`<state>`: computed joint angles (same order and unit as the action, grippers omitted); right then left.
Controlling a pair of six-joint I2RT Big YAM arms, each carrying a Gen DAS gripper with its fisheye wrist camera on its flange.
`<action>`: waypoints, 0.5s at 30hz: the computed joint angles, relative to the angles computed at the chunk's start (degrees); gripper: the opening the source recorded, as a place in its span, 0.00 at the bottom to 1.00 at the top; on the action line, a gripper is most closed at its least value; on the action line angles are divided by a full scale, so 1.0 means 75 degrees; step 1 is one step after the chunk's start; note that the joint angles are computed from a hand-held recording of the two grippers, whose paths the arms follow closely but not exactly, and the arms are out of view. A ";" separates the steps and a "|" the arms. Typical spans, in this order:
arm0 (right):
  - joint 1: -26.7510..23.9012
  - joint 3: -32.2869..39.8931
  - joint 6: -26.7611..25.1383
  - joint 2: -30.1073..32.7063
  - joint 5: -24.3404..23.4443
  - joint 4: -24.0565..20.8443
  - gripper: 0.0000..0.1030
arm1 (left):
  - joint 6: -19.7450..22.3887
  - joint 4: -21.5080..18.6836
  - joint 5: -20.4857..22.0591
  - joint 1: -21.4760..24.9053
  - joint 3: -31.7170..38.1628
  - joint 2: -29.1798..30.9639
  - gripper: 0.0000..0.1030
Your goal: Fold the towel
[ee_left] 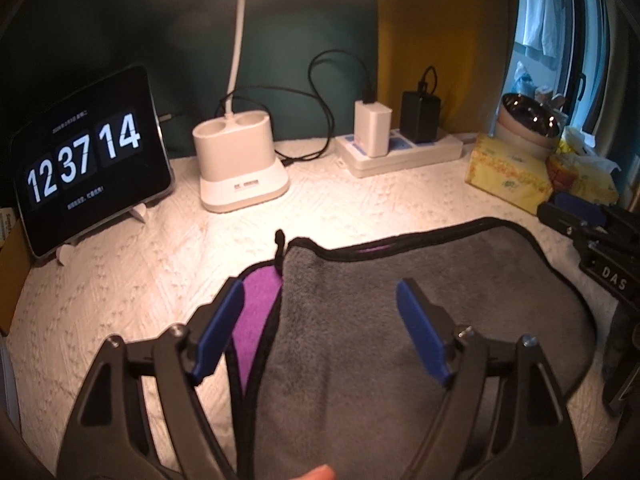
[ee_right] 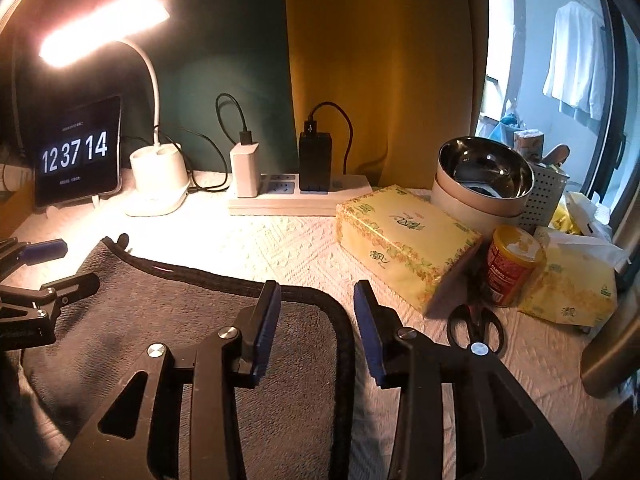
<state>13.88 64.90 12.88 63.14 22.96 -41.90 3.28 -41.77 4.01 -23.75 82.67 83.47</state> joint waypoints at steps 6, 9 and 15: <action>0.0271 0.0064 0.0050 -0.0186 0.0190 -0.0181 0.39 | -0.0058 0.0110 0.0050 0.0027 -0.0277 -0.0427 0.78; 0.0435 0.0085 0.0101 -0.0298 0.0338 -0.0288 0.39 | -0.0084 0.0117 0.0076 0.0038 -0.0424 -0.0658 0.78; 0.0764 0.0074 0.0237 -0.0553 0.0624 -0.0515 0.39 | -0.0080 0.0160 0.0073 0.0047 -0.0748 -0.1142 0.78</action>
